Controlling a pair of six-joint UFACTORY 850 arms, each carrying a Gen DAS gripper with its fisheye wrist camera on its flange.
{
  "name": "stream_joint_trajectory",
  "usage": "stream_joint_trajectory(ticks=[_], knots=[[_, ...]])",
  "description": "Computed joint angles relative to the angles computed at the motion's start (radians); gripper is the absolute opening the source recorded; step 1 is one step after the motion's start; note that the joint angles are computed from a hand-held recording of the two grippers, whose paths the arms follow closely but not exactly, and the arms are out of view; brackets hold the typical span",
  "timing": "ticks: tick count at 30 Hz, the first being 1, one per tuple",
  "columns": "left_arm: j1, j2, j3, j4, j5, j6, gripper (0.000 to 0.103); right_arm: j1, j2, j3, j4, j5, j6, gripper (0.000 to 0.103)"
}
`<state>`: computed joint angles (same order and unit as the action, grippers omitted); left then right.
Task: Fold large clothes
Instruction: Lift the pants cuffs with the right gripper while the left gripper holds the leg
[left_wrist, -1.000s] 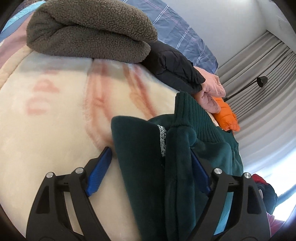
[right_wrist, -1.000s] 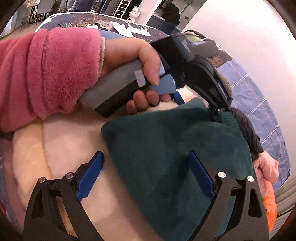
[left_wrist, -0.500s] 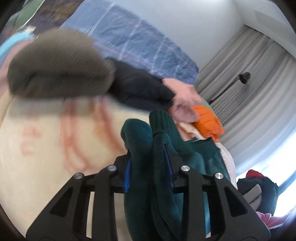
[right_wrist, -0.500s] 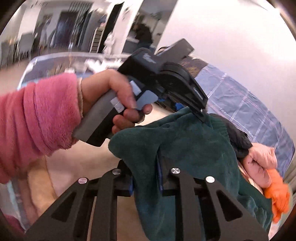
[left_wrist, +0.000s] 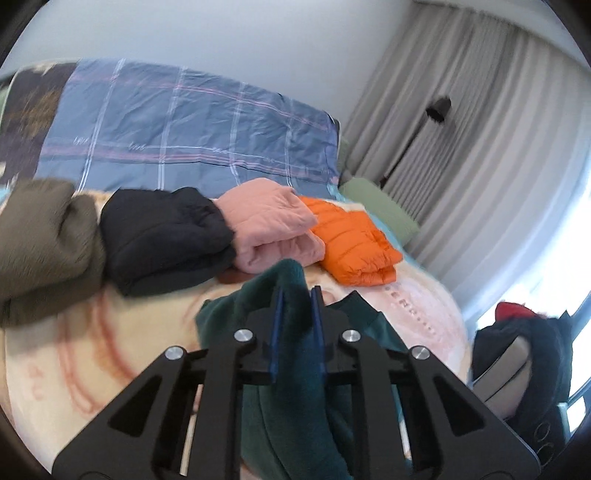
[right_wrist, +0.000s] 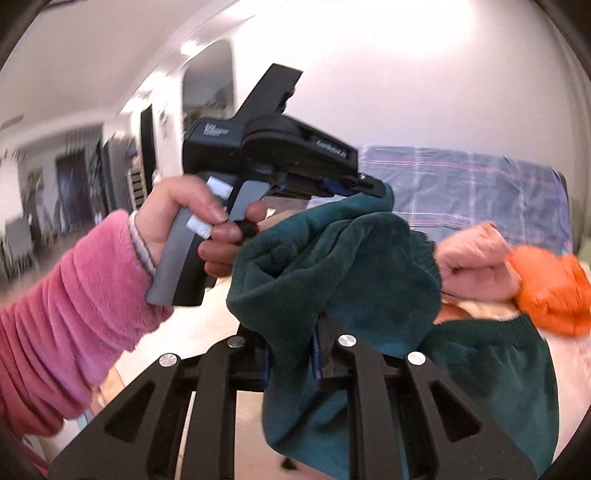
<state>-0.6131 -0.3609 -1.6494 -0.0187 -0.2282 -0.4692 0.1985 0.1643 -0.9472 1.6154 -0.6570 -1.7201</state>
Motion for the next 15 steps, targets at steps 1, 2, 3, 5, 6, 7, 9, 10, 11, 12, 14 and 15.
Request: stream_joint_trajectory(ticks=[1,2,3,5,6,7,9,10,11,12,14,15], knots=[[-0.016,-0.041,-0.063,0.054,-0.046,-0.044,0.014,-0.021,-0.003,0.001,0.000,-0.017,0.013,0.016],[-0.029,-0.076,-0.117,0.080,-0.089,-0.065,0.015,-0.046,-0.006,0.002,-0.012,-0.041,0.042,0.016],[-0.036,-0.094,-0.143,0.097,-0.110,-0.079,0.015,-0.064,-0.011,0.003,-0.023,-0.062,0.066,0.016],[-0.055,-0.131,-0.204,0.161,-0.159,-0.130,0.015,-0.101,-0.012,0.014,-0.035,-0.104,0.095,0.016],[-0.060,-0.146,-0.228,0.173,-0.175,-0.140,0.015,-0.114,-0.008,0.025,-0.034,-0.122,0.101,0.015],[-0.064,-0.162,-0.254,0.165,-0.190,-0.137,0.015,-0.134,-0.010,0.030,-0.034,-0.151,0.107,0.015],[-0.080,-0.198,-0.318,0.178,-0.235,-0.138,0.016,-0.158,-0.001,0.042,-0.030,-0.185,0.100,0.015],[-0.087,-0.211,-0.340,0.188,-0.251,-0.137,0.018,-0.170,-0.003,0.043,-0.024,-0.201,0.095,0.015],[-0.095,-0.230,-0.370,0.192,-0.269,-0.128,0.021,-0.193,0.000,0.053,-0.019,-0.227,0.092,0.015],[-0.105,-0.255,-0.412,0.184,-0.290,-0.104,0.024,-0.208,0.000,0.059,-0.017,-0.246,0.095,0.015],[-0.119,-0.296,-0.479,0.134,-0.316,-0.035,0.024,-0.244,0.002,0.076,-0.022,-0.289,0.117,0.015],[-0.126,-0.316,-0.510,0.126,-0.332,-0.021,0.024,-0.267,-0.006,0.077,-0.030,-0.318,0.139,0.015]])
